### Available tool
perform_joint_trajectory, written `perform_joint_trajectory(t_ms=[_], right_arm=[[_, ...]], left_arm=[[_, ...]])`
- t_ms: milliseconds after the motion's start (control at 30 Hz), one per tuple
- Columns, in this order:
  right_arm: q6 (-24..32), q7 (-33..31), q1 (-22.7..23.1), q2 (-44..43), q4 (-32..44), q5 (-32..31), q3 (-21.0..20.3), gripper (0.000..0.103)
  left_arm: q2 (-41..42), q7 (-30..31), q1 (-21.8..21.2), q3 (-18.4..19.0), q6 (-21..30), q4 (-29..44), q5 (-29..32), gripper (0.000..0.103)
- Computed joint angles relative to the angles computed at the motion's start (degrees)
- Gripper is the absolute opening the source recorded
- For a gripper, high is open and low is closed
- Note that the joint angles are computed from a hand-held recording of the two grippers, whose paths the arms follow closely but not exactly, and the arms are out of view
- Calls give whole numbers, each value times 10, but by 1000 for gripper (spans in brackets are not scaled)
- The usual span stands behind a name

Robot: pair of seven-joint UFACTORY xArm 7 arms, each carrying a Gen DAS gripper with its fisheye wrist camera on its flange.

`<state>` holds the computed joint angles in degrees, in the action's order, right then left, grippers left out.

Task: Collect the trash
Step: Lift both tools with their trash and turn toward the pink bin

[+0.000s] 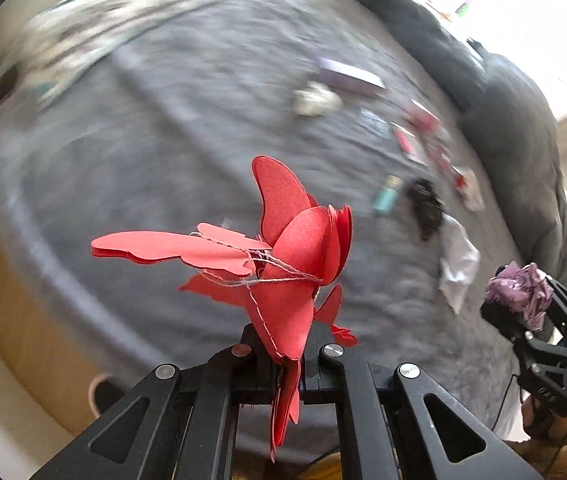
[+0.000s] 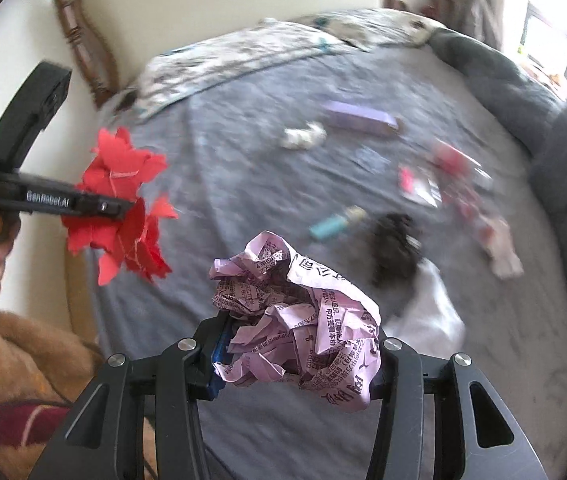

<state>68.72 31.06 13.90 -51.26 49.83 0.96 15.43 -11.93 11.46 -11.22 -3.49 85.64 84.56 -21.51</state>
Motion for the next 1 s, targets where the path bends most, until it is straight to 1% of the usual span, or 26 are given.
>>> perform_joint_trajectory(t_ms=[167,200,300,400,433,500,600,733,833,933,1000], right_arm=[[-52,-24,20,117,78,0,28,47],[-62,-28,26,156,108,-3,40,47],[-81,-23,45,237,174,-17,65,47],[-95,-16,75,335,255,-38,93,47],[-96,-14,85,356,273,-44,96,47],[-101,-5,110,429,337,-67,118,47],[-100,6,153,519,416,-94,131,47],[-86,14,221,633,521,-121,131,47],[-70,27,271,706,592,-131,118,47],[-56,26,315,764,648,-133,100,47],[-55,23,329,780,656,-125,87,47]], left_arm=[[-71,-8,57,56,6,-60,24,6],[-81,-7,68,66,9,-69,28,6],[-113,-1,104,100,20,-97,42,6],[-139,4,143,134,35,-119,53,6],[-148,8,157,147,40,-127,59,6],[-160,13,180,163,45,-140,68,6],[-174,14,218,191,48,-163,79,6],[-179,20,266,226,46,-197,91,6],[-172,23,295,237,27,-228,100,6],[-159,27,316,240,-5,-265,99,6],[-154,26,325,232,-32,-294,97,6]])
